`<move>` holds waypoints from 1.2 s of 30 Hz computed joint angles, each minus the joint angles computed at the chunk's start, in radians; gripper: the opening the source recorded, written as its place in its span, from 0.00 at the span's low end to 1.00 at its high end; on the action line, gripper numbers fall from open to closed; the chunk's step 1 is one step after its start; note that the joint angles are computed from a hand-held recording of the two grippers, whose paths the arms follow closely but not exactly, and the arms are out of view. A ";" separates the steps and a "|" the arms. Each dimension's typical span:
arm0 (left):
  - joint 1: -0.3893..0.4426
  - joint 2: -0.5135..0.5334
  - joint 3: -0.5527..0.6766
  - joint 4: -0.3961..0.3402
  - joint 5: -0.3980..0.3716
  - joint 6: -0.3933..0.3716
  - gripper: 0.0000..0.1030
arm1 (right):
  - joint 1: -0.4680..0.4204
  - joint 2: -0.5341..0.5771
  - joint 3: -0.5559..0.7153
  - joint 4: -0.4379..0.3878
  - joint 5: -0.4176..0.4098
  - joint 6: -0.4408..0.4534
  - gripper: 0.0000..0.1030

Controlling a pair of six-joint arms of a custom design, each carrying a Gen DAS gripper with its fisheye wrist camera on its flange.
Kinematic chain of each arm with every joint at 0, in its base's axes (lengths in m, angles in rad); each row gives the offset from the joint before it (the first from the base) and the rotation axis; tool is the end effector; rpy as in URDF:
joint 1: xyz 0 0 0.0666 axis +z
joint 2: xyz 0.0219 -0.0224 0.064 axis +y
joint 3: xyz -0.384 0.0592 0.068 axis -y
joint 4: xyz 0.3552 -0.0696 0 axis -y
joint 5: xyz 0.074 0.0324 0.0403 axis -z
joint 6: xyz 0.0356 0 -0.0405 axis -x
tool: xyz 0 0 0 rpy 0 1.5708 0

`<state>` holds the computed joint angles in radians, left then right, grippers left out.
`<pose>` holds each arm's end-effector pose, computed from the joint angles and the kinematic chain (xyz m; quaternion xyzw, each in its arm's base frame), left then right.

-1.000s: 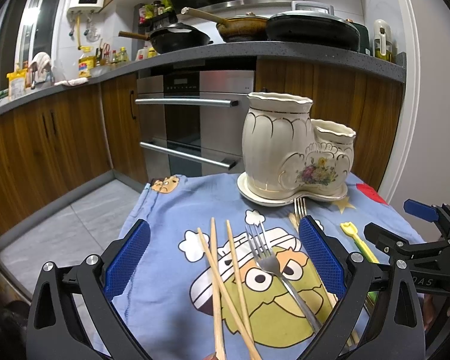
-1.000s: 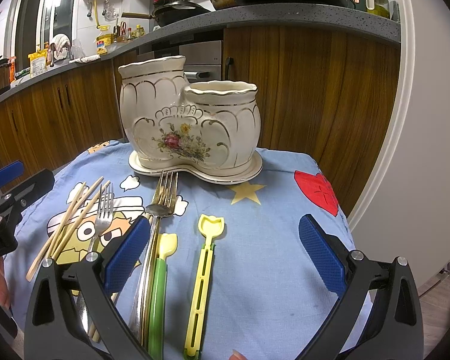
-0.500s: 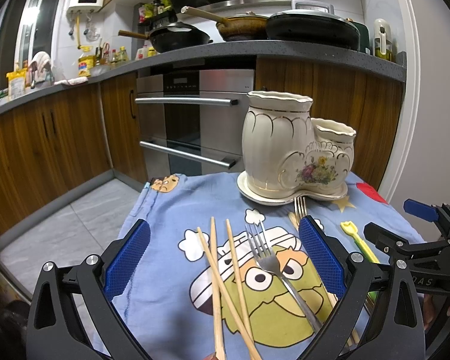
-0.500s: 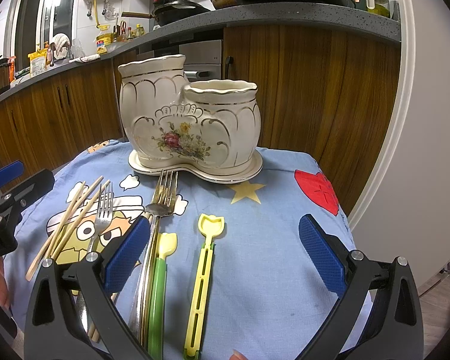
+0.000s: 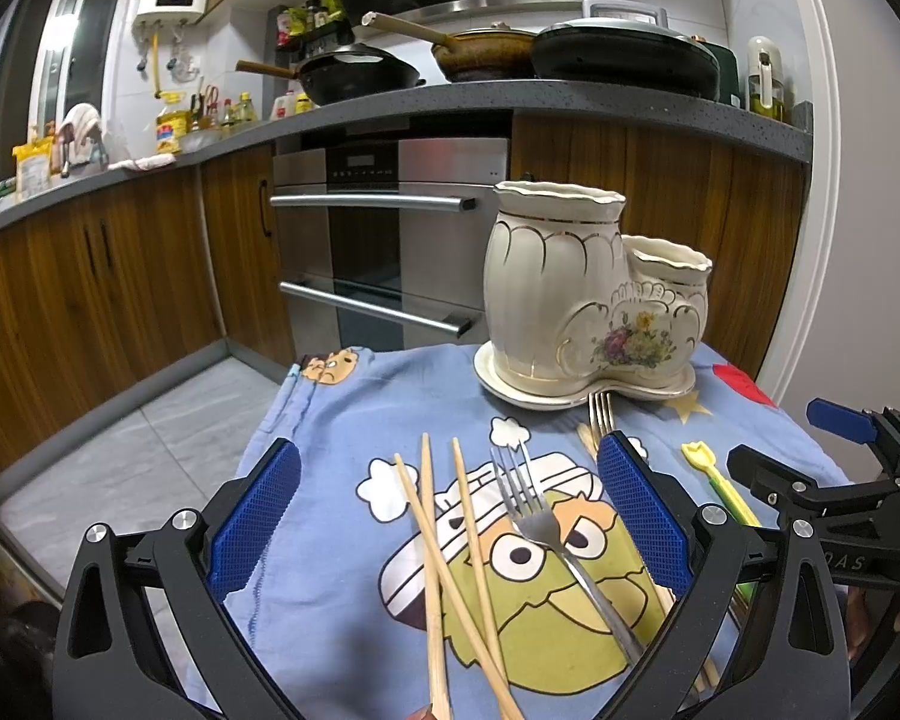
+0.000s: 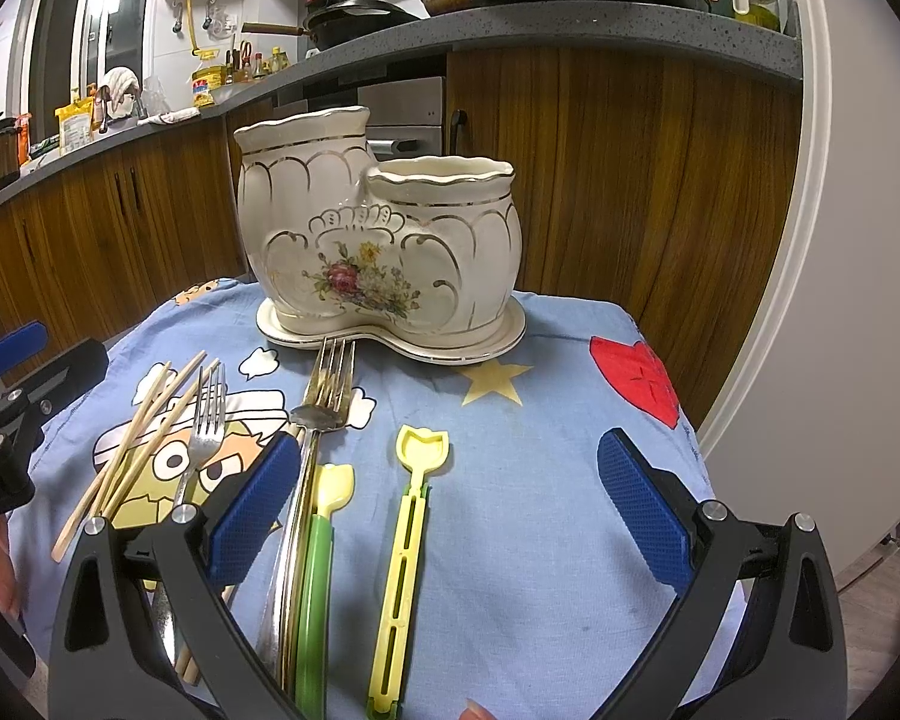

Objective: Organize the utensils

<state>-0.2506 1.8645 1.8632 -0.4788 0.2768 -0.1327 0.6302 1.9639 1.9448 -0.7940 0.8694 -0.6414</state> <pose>0.6265 -0.1708 0.4278 0.2315 0.8176 -0.1480 0.5059 0.5442 0.3628 0.3819 0.1605 0.8418 -0.1156 0.5023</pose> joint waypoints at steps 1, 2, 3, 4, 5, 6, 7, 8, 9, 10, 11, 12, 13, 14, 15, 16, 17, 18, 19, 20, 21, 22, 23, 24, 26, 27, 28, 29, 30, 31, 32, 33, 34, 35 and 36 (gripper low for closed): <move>0.000 0.000 0.000 0.000 0.000 0.000 0.95 | 0.000 0.000 0.000 -0.001 -0.002 -0.002 0.95; -0.001 0.001 0.000 0.000 -0.001 -0.001 0.95 | 0.000 0.001 0.000 -0.002 -0.003 -0.005 0.95; 0.000 0.000 0.001 -0.001 -0.001 -0.001 0.95 | 0.000 0.001 -0.001 -0.001 -0.004 -0.007 0.95; 0.000 0.001 0.001 -0.002 -0.001 -0.001 0.95 | 0.000 0.001 -0.002 -0.002 -0.006 -0.009 0.95; 0.001 0.003 0.004 -0.005 0.002 -0.001 0.95 | 0.000 0.000 -0.001 -0.006 -0.010 -0.013 0.95; 0.001 0.004 0.005 -0.007 0.005 -0.001 0.95 | -0.001 0.000 0.000 -0.010 -0.013 -0.016 0.95; 0.003 0.008 0.012 -0.017 0.011 -0.002 0.95 | -0.003 -0.003 -0.001 -0.013 -0.018 -0.027 0.95; 0.004 0.009 0.013 -0.019 0.014 -0.002 0.95 | -0.006 -0.005 -0.002 -0.016 -0.025 -0.035 0.95; 0.007 0.014 0.022 -0.027 0.016 -0.004 0.95 | -0.008 -0.009 -0.003 -0.021 -0.029 -0.045 0.95; 0.011 0.020 0.031 -0.037 0.012 -0.010 0.95 | -0.010 -0.013 -0.004 -0.024 -0.027 -0.047 0.95; 0.011 0.023 0.038 -0.043 0.009 -0.014 0.95 | -0.009 -0.008 0.007 -0.047 -0.010 -0.047 0.95; 0.012 0.033 0.055 -0.063 -0.003 -0.028 0.95 | -0.009 -0.002 0.020 -0.067 -0.005 -0.035 0.95; 0.014 0.041 0.069 -0.078 -0.011 -0.037 0.95 | -0.008 -0.001 0.023 -0.071 -0.008 -0.017 0.95; 0.018 0.047 0.080 -0.091 -0.010 -0.040 0.95 | -0.008 -0.002 0.021 -0.068 -0.023 -0.002 0.95; 0.023 0.053 0.093 -0.108 -0.003 -0.040 0.95 | -0.010 -0.005 0.019 -0.065 -0.042 0.009 0.95; 0.028 0.061 0.114 -0.132 0.005 -0.040 0.95 | -0.010 -0.009 0.013 -0.056 -0.064 0.025 0.95; 0.034 0.067 0.128 -0.152 0.014 -0.039 0.95 | -0.010 -0.008 0.014 -0.057 -0.074 0.035 0.95; 0.036 0.073 0.141 -0.172 0.014 -0.044 0.95 | -0.011 -0.004 0.022 -0.069 -0.077 0.039 0.95; 0.037 0.075 0.149 -0.186 0.011 -0.049 0.94 | -0.012 -0.002 0.027 -0.079 -0.082 0.040 0.95; 0.039 0.080 0.159 -0.204 0.005 -0.057 0.93 | -0.015 0.002 0.036 -0.099 -0.094 0.035 0.95; 0.039 0.086 0.175 -0.224 0.000 -0.064 0.93 | -0.019 0.006 0.046 -0.122 -0.115 0.023 0.95; 0.041 0.089 0.184 -0.241 -0.001 -0.074 0.92 | -0.022 0.008 0.051 -0.138 -0.137 0.010 0.95; 0.042 0.092 0.193 -0.258 -0.003 -0.085 0.92 | -0.026 0.007 0.050 -0.140 -0.149 0.004 0.95; 0.041 0.096 0.202 -0.272 -0.006 -0.094 0.90 | -0.027 0.006 0.049 -0.142 -0.161 0.000 0.92; 0.040 0.106 0.222 -0.309 -0.001 -0.115 0.79 | -0.026 0.006 0.050 -0.146 -0.165 0.006 0.86; 0.037 0.116 0.240 -0.334 0.002 -0.124 0.71 | -0.025 0.006 0.050 -0.146 -0.159 0.007 0.83; 0.036 0.128 0.259 -0.371 0.013 -0.140 0.67 | -0.023 0.003 0.045 -0.138 -0.153 0.013 0.77; 0.034 0.141 0.276 -0.405 0.023 -0.153 0.61 | -0.022 0.002 0.046 -0.135 -0.157 0.025 0.74; 0.031 0.150 0.290 -0.430 0.027 -0.162 0.55 | -0.024 0.002 0.047 -0.136 -0.168 0.030 0.68; 0.030 0.157 0.300 -0.453 0.035 -0.171 0.53 | -0.025 -0.001 0.041 -0.130 -0.187 0.027 0.59; 0.029 0.161 0.305 -0.464 0.038 -0.173 0.50 | -0.027 -0.006 0.034 -0.122 -0.204 0.021 0.55; 0.029 0.163 0.308 -0.471 0.039 -0.169 0.49 | -0.031 -0.011 0.027 -0.116 -0.226 0.013 0.52; 0.029 0.164 0.307 -0.470 0.038 -0.164 0.46 | -0.033 -0.013 0.023 -0.110 -0.239 0.011 0.50; 0.029 0.166 0.307 -0.473 0.037 -0.160 0.40 | -0.035 -0.017 0.016 -0.099 -0.253 0.013 0.47; 0.027 0.175 0.323 -0.493 0.034 -0.163 0.34 | -0.035 -0.016 0.018 -0.099 -0.261 0.015 0.40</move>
